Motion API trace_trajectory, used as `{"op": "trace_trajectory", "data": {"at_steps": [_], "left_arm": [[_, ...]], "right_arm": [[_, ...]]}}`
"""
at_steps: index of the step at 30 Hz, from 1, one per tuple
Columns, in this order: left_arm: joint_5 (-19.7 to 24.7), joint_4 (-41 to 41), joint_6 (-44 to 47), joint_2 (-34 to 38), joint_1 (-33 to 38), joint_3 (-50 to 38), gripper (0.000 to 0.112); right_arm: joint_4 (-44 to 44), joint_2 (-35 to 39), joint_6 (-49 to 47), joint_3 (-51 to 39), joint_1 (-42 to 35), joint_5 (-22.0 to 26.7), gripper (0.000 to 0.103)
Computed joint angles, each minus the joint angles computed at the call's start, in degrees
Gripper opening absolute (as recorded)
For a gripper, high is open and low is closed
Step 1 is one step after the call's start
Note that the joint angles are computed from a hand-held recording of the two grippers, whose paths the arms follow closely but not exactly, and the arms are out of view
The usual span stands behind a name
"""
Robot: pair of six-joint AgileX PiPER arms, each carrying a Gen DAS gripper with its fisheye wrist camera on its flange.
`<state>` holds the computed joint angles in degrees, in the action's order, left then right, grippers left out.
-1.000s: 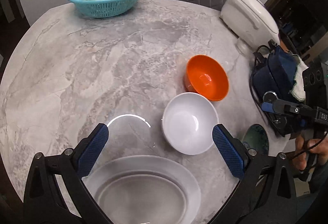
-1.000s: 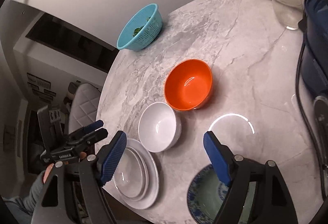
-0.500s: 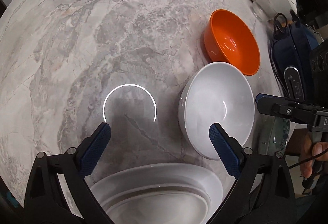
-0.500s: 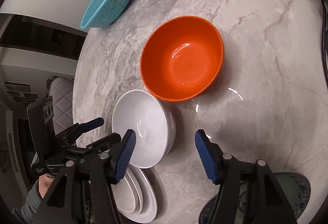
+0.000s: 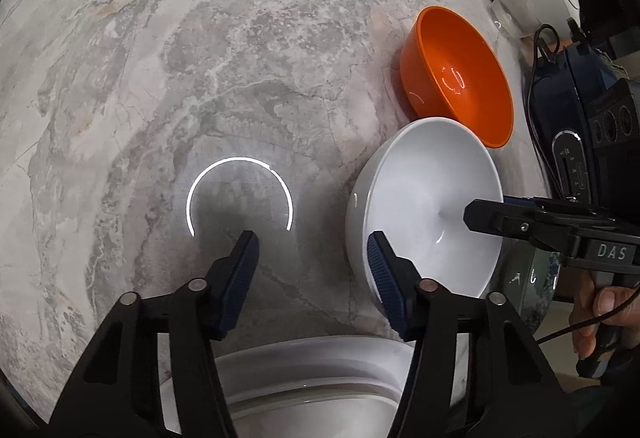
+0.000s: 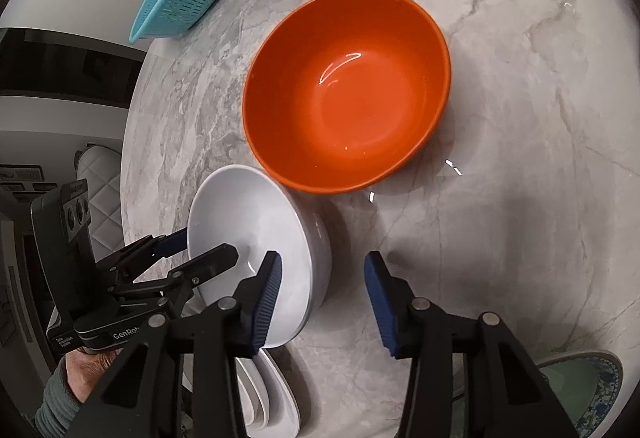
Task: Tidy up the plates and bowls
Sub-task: 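Move both grippers to the white bowl and close on its rim, then carry the white bowl with both grippers and lower it into the patterned bowl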
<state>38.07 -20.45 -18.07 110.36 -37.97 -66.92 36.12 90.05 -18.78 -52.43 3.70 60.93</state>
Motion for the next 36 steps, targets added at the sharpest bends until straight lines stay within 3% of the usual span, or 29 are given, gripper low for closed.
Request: {"op": "trace_trajectory", "data": {"at_steps": [5, 7, 12, 24, 36], "left_arm": [[0.74, -2.98, 2.49, 1.96, -0.25, -2.30, 0.033], [0.76, -2.50, 1.97, 2.27, -0.78, -3.06, 0.027], [1.66, -0.08, -1.13, 2.86, -2.73, -5.25, 0.013], [2.43, 1.10, -4.85, 1.63, -3.74, -5.63, 0.012], [6.72, 5.50, -10.61, -3.09, -5.78, -8.40, 0.012]], "right_arm": [[-0.55, 0.76, 0.21, -0.01, 0.52, -0.24, 0.032], [-1.05, 0.94, 0.39, -0.04, 0.67, -0.23, 0.024], [-0.62, 0.74, -0.51, -0.08, 1.25, -0.21, 0.014], [-0.04, 0.15, -0.56, 0.54, 1.80, -0.92, 0.013], [0.23, -3.69, -1.56, -0.26, -1.35, 2.54, 0.013]]}}
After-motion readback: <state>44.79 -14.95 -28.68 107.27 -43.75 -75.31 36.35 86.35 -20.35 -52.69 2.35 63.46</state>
